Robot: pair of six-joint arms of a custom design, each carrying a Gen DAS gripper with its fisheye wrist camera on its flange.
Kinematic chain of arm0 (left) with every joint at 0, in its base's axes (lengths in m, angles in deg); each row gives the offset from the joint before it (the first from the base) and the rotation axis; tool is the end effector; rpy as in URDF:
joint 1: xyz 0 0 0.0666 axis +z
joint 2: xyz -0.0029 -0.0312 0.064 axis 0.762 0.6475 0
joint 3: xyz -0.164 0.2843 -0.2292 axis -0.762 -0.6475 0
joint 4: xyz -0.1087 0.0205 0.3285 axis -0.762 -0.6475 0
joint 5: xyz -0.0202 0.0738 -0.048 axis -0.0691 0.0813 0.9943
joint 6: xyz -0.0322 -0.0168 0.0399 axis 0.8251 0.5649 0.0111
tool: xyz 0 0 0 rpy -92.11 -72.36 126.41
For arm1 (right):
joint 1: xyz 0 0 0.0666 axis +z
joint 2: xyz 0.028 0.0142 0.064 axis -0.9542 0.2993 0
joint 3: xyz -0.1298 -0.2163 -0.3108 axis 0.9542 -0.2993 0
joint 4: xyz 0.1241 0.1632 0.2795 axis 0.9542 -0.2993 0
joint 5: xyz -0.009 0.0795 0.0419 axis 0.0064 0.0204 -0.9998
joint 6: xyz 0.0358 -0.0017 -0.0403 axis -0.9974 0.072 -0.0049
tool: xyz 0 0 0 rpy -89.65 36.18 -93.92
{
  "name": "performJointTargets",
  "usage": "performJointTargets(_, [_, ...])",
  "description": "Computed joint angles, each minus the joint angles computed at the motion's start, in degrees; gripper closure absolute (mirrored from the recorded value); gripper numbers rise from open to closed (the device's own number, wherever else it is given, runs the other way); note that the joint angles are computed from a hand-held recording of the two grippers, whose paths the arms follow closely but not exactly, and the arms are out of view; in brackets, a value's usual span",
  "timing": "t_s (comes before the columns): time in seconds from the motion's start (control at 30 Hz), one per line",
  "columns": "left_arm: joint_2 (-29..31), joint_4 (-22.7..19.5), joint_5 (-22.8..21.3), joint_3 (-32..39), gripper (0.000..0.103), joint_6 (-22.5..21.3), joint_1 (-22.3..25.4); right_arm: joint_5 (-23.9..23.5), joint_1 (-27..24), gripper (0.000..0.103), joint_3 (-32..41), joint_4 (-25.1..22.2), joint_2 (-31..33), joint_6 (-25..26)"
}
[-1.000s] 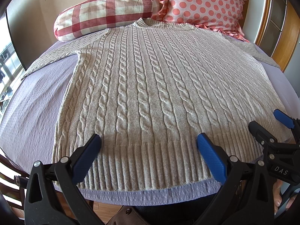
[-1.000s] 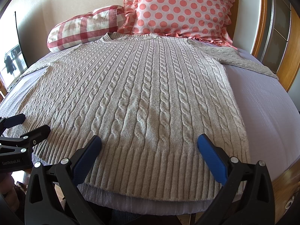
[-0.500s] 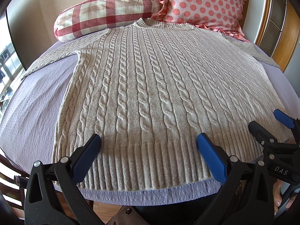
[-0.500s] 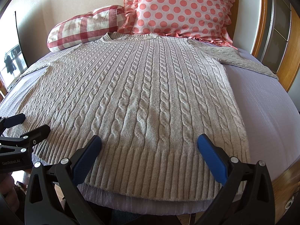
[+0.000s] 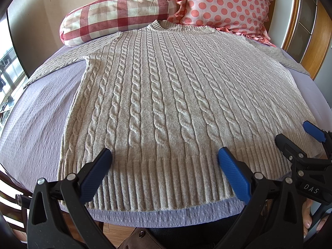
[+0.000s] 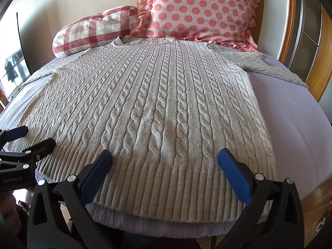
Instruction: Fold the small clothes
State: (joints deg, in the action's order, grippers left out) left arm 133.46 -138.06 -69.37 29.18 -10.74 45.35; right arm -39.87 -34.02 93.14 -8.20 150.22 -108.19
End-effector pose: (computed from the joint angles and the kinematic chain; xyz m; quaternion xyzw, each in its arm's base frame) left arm 0.4753 -0.0451 0.4346 0.2541 0.9151 -0.0754 0.3037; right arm 0.3769 0.2725 0.4198 0.1879 0.9080 -0.0615 0.3693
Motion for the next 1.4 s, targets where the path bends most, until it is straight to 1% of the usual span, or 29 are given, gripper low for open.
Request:
performJointTargets(0.3, [0.0, 0.0, 0.0, 0.0, 0.002, 0.0, 0.0, 0.0, 0.0, 0.001, 0.0, -0.1, 0.0, -0.1])
performJointTargets(0.43, [0.0, 0.1, 0.0, 0.0, 0.002, 0.0, 0.0, -0.3, 0.3, 0.001, 1.5, -0.9, 1.0, -0.5])
performJointTargets(0.5, [-0.1, 0.4, 0.1, -0.2, 0.002, 0.0, 0.0, -0.6, 0.0, 0.001, 0.9, 0.5, 0.6, 0.9])
performJointTargets(0.53, [-0.3, 0.9, 0.4, -0.6, 0.002, 0.0, 0.1, -1.7, -0.5, 0.001, 0.2, 1.6, -0.1, 2.3])
performJointTargets(0.57, [-0.6, 1.8, 0.7, -1.2, 0.002, 0.1, 0.2, -3.2, -1.3, 0.001, -0.7, 3.2, -1.2, 3.4])
performJointTargets(0.6, [-0.9, 2.8, 0.9, -1.8, 0.002, -0.2, 0.3, -3.7, -2.4, 0.001, -2.3, 5.5, -3.0, 4.0])
performJointTargets(0.67, [-0.5, 2.8, 2.0, -1.3, 0.002, -1.5, 0.4, -2.3, -5.1, 0.001, -4.5, 9.3, -7.0, 4.8])
performJointTargets(0.7, [-0.8, 2.2, 3.2, -1.1, 0.002, -2.8, 1.1, -1.6, -7.4, 0.001, -5.6, 10.6, -9.4, 5.1])
performJointTargets(0.73, [-0.6, 2.5, 4.0, -0.7, 0.002, -2.8, 1.3, -1.2, -10.1, 0.001, -5.8, 10.5, -11.4, 4.7])
performJointTargets(0.8, [-0.2, 5.3, 5.1, 0.0, 0.002, -1.7, 1.6, -2.3, -17.2, 0.001, -6.0, 9.9, -14.7, 3.9])
performJointTargets(0.87, [-0.2, 9.1, 7.3, 0.3, 0.002, 0.1, 2.4, -5.0, -25.8, 0.001, -6.3, 10.1, -16.8, 2.2])
performJointTargets(0.93, [0.6, 12.3, 10.7, 1.9, 0.002, 3.2, 3.0, -9.6, -35.4, 0.001, -7.0, 11.1, -17.8, -0.2])
performJointTargets(0.97, [1.2, 13.3, 13.6, 2.8, 0.002, 4.6, 3.7, -12.0, -39.9, 0.005, -7.4, 11.9, -17.9, -1.7])
performJointTargets(1.0, [2.2, 13.9, 17.3, 4.1, 0.002, 6.4, 4.5, -14.5, -44.3, 0.02, -8.0, 13.0, -17.7, -3.3])
performJointTargets(1.03, [3.3, 14.4, 20.7, 5.5, 0.002, 8.3, 5.1, -16.8, -47.9, 0.032, -7.8, 12.9, -16.9, -4.4])
performJointTargets(1.07, [4.3, 14.4, 23.4, 7.0, 0.002, 10.1, 5.6, -18.6, -51.3, 0.037, -7.5, 12.5, -15.8, -5.2])
performJointTargets(1.1, [5.5, 14.0, 25.0, 8.9, 0.002, 11.7, 5.8, -20.5, -54.4, 0.043, -7.4, 12.8, -14.6, -5.4])
performJointTargets(1.13, [6.5, 13.3, 25.4, 10.6, 0.002, 13.0, 5.8, -21.6, -57.0, 0.049, -7.2, 12.8, -13.3, -5.7])
performJointTargets(1.17, [7.8, 12.4, 25.4, 12.9, 0.002, 14.2, 5.6, -22.3, -59.0, 0.052, -7.1, 12.7, -12.2, -6.3])
performJointTargets(1.27, [10.0, 12.1, 24.6, 16.6, 0.002, 16.7, 5.2, -25.3, -63.5, 0.057, -8.1, 14.6, -9.5, -8.2])
performJointTargets(1.37, [11.5, 11.6, 24.6, 18.6, 0.002, 16.9, 4.9, -27.9, -66.0, 0.059, -9.0, 16.8, -7.9, -9.7])
performJointTargets(1.4, [11.8, 11.4, 24.6, 18.7, 0.002, 16.6, 4.8, -27.9, -66.4, 0.059, -8.3, 16.4, -7.0, -9.6])
